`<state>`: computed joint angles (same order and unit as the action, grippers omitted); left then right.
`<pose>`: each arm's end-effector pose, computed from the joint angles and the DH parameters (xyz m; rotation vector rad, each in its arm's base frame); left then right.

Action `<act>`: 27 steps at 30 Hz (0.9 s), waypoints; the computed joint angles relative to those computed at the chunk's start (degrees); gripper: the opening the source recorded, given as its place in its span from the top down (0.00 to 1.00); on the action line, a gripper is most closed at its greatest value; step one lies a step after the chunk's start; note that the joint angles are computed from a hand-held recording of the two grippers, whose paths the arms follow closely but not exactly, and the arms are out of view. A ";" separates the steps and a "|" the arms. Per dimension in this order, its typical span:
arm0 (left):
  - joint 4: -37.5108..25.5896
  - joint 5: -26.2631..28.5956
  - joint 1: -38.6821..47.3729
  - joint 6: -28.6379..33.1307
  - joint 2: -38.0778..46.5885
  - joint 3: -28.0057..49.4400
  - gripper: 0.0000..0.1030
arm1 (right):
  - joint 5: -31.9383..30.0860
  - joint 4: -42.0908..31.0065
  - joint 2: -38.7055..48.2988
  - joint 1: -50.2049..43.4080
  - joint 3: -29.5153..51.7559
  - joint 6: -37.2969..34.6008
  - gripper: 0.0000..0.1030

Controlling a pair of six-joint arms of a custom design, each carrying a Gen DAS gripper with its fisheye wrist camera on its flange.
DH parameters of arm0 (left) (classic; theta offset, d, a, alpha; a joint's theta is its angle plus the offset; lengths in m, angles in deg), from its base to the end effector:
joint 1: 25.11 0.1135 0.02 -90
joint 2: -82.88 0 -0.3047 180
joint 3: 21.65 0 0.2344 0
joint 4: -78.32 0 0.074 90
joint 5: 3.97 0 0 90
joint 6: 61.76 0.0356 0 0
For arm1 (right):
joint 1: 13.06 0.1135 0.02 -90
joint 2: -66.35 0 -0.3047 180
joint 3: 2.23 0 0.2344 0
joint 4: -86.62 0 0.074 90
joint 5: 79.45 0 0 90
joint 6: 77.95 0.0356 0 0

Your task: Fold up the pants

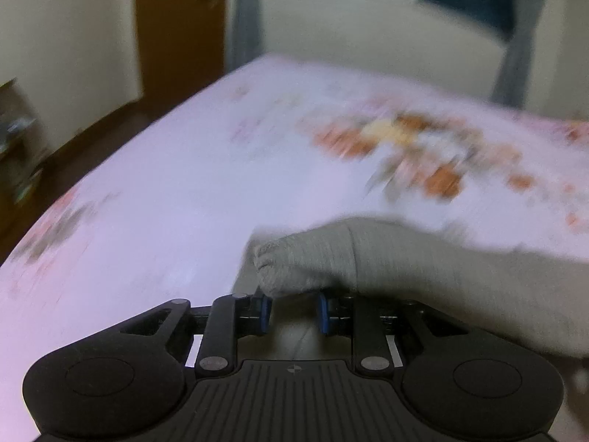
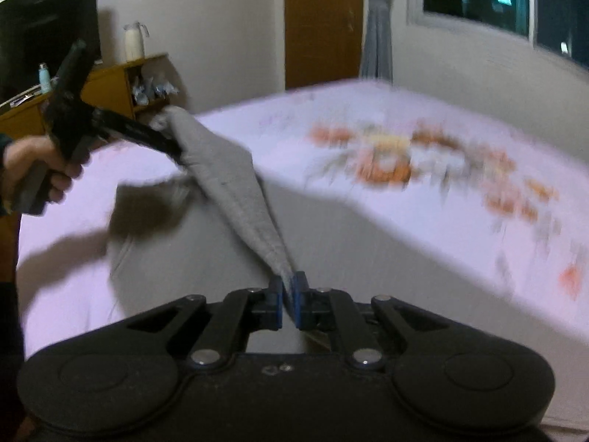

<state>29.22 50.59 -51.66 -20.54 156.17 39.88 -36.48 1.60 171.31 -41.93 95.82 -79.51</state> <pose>0.1989 -0.0763 0.2676 -0.6488 2.2834 0.2226 0.2999 -0.1356 0.2815 -1.2273 2.0486 0.5511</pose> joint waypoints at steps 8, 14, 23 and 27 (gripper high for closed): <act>-27.26 -4.74 -16.61 -25.61 -0.20 4.25 0.24 | 1.66 -0.61 -2.27 -4.38 -4.06 5.04 0.51; -21.44 -0.99 -21.40 -33.34 -5.86 3.14 0.21 | 4.27 -2.22 2.45 -6.05 0.38 16.46 0.51; 9.62 13.51 -13.95 -38.92 -9.24 -12.41 0.55 | 4.73 -3.72 3.69 -7.73 0.22 19.88 0.59; 15.46 12.61 -14.55 -41.40 -6.57 -14.85 0.55 | 5.53 -4.88 3.19 -7.73 0.30 20.17 0.60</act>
<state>44.68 63.20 -66.20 -61.95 149.60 25.03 -30.95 -3.28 174.50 -49.65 96.12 -59.34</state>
